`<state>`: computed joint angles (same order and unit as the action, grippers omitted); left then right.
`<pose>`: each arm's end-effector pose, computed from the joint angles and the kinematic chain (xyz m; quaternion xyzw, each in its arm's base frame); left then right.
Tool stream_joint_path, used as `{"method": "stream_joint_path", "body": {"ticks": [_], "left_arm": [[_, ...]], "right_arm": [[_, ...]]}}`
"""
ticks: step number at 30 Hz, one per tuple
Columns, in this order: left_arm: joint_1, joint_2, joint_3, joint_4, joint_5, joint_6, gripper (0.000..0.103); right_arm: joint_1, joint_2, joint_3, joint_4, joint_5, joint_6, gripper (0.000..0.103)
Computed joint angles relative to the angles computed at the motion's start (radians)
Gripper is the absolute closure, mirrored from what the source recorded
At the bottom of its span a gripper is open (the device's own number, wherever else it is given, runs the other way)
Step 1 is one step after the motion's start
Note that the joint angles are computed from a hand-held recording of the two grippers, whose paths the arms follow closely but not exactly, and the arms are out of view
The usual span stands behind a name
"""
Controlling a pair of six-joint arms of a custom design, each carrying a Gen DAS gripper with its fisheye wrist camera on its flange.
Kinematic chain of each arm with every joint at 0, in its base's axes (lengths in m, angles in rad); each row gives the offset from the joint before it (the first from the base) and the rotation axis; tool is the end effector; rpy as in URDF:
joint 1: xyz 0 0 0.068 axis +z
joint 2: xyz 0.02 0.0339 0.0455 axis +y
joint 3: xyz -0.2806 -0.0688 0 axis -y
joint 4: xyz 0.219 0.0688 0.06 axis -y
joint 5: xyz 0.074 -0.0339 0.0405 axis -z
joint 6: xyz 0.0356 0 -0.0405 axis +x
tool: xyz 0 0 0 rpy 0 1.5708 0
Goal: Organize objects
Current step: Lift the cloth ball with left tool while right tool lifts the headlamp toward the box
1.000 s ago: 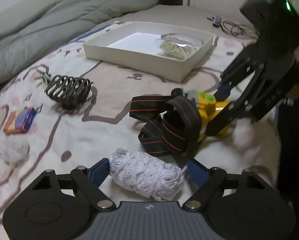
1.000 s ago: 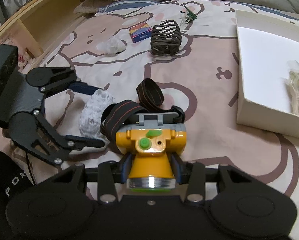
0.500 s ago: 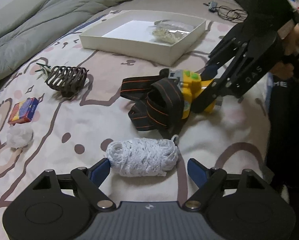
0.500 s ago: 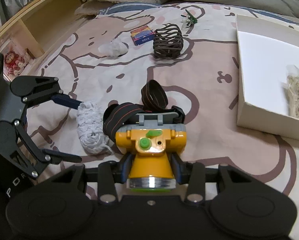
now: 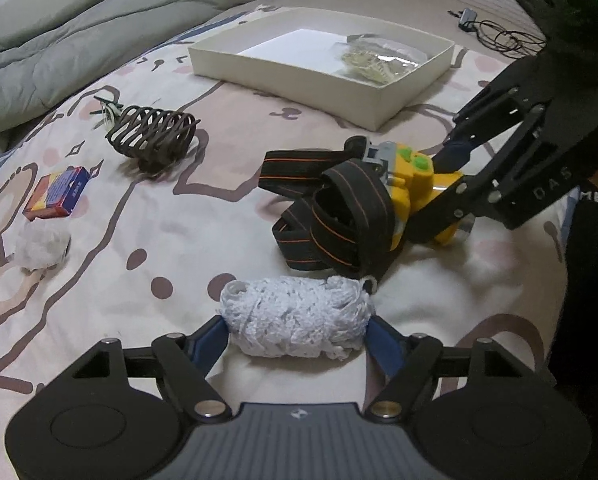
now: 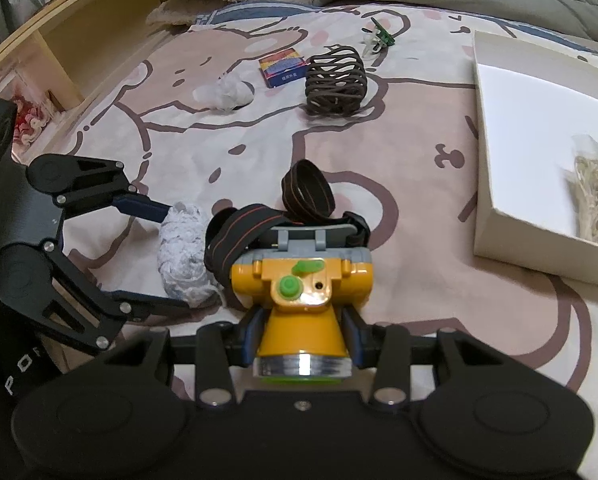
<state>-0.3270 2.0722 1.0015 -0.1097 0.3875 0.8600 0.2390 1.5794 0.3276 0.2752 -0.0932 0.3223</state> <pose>0.3302 -0.1262 0.0972 0.5693 0.7771 -0.1321 0.2334 0.2026 0.0528 0.1143 0.0261 0.9549 0.1238 0.2686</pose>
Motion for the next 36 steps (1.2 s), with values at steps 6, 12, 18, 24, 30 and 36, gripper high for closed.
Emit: {"method": "stream_joint_path", "body": {"ticks": [6, 12, 18, 24, 30, 36], "left_arm": [[-0.015, 0.032, 0.04, -0.022, -0.023, -0.093, 0.027], [-0.012, 0.023, 0.053, -0.039, -0.017, -0.177, 0.032], [0.001, -0.041, 0.019, 0.02, -0.006, -0.26, 0.032], [0.012, -0.116, -0.016, 0.098, -0.021, -0.345, 0.032], [-0.004, -0.194, -0.053, 0.192, -0.065, -0.455, 0.032], [-0.036, -0.265, -0.075, 0.261, -0.118, -0.589, 0.032]], "right_arm": [[0.018, 0.012, 0.0, 0.014, 0.022, 0.003, 0.06], [0.037, 0.001, -0.011, 0.033, 0.054, 0.008, 0.06], [0.048, -0.076, -0.018, 0.021, 0.09, 0.016, 0.06], [0.039, -0.17, 0.012, -0.042, 0.129, 0.007, 0.06], [0.016, -0.251, 0.052, -0.098, 0.175, 0.005, 0.06], [-0.028, -0.325, 0.093, -0.149, 0.194, -0.006, 0.06]]}}
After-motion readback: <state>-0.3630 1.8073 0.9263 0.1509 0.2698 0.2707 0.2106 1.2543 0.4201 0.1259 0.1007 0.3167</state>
